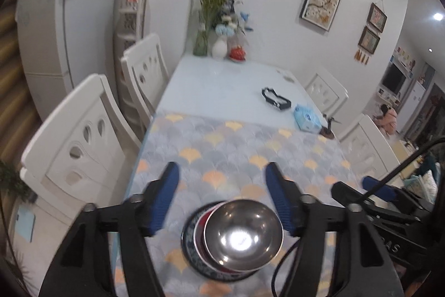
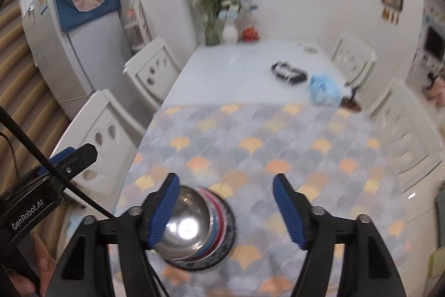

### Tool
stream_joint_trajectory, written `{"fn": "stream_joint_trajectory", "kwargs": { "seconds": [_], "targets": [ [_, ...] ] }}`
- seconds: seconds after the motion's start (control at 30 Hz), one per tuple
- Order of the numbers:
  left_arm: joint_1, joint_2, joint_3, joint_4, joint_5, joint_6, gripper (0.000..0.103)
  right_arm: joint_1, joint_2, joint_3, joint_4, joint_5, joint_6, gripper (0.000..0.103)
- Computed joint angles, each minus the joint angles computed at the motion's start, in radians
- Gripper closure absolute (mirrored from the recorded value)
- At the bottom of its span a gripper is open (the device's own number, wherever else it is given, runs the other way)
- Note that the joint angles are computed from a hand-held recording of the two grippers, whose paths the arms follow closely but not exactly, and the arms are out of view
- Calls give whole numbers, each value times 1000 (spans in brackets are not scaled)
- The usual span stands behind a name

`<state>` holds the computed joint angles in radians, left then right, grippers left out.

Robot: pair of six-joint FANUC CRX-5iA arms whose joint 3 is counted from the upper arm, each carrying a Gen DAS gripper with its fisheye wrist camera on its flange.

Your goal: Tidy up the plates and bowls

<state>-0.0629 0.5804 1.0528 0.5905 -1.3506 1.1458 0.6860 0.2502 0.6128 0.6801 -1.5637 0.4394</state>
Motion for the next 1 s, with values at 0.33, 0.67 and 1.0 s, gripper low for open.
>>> {"fn": "stream_joint_trajectory", "kwargs": {
  "seconds": [0.33, 0.67, 1.0],
  "targets": [
    [-43, -95, -178, -65, 32, -34, 38, 5, -11, -44, -75, -82, -79, 31],
    [-64, -98, -172, -151, 21, -24, 38, -2, -14, -56, -136, -141, -113, 31],
    [-64, -97, -171, -167, 13, -21, 38, -6, 0, -36, -158, -147, -109, 31]
  ]
}}
